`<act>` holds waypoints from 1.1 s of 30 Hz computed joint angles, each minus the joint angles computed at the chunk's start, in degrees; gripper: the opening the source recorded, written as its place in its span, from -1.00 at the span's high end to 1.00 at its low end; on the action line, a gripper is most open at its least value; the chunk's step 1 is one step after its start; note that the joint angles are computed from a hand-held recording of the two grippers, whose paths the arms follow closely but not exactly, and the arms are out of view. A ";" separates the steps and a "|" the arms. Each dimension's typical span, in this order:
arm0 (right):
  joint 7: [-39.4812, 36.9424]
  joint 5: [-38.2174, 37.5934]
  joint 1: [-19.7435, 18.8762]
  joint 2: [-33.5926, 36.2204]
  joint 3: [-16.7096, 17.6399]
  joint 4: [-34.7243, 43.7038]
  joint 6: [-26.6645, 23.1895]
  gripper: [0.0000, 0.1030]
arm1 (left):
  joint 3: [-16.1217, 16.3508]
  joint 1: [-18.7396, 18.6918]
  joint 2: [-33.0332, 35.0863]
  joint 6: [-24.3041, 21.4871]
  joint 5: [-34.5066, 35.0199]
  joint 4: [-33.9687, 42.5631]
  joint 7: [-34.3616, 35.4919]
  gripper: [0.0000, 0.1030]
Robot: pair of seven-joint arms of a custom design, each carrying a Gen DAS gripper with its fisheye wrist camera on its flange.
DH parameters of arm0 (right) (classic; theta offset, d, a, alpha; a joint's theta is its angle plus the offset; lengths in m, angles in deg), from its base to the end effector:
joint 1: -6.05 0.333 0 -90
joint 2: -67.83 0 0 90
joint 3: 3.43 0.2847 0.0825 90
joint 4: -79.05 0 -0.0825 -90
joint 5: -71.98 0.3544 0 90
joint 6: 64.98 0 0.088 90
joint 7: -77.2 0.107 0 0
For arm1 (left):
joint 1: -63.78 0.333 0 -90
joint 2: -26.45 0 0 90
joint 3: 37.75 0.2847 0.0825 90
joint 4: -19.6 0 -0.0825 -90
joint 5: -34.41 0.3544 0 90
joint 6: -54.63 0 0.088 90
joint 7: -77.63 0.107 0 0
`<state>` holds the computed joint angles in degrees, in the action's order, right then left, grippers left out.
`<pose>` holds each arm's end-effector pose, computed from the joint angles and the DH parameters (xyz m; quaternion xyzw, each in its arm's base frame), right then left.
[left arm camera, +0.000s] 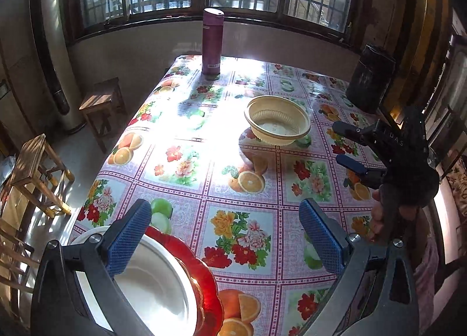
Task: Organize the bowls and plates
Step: 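Move both open grippers to the beige plastic bowl, then position both grippers around the beige bowl rim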
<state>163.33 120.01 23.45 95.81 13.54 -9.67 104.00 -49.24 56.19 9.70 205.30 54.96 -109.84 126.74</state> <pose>0.6144 0.3134 0.4495 -0.5538 0.6716 0.0641 0.4879 0.4594 -0.1758 0.5336 -0.6985 0.6228 -0.2610 0.2366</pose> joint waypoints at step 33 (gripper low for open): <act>30.14 -23.96 3.32 30.48 -7.92 41.92 -10.08 -0.65 | 3.67 -0.98 53.62 -27.59 -12.09 63.70 -6.00 -1.00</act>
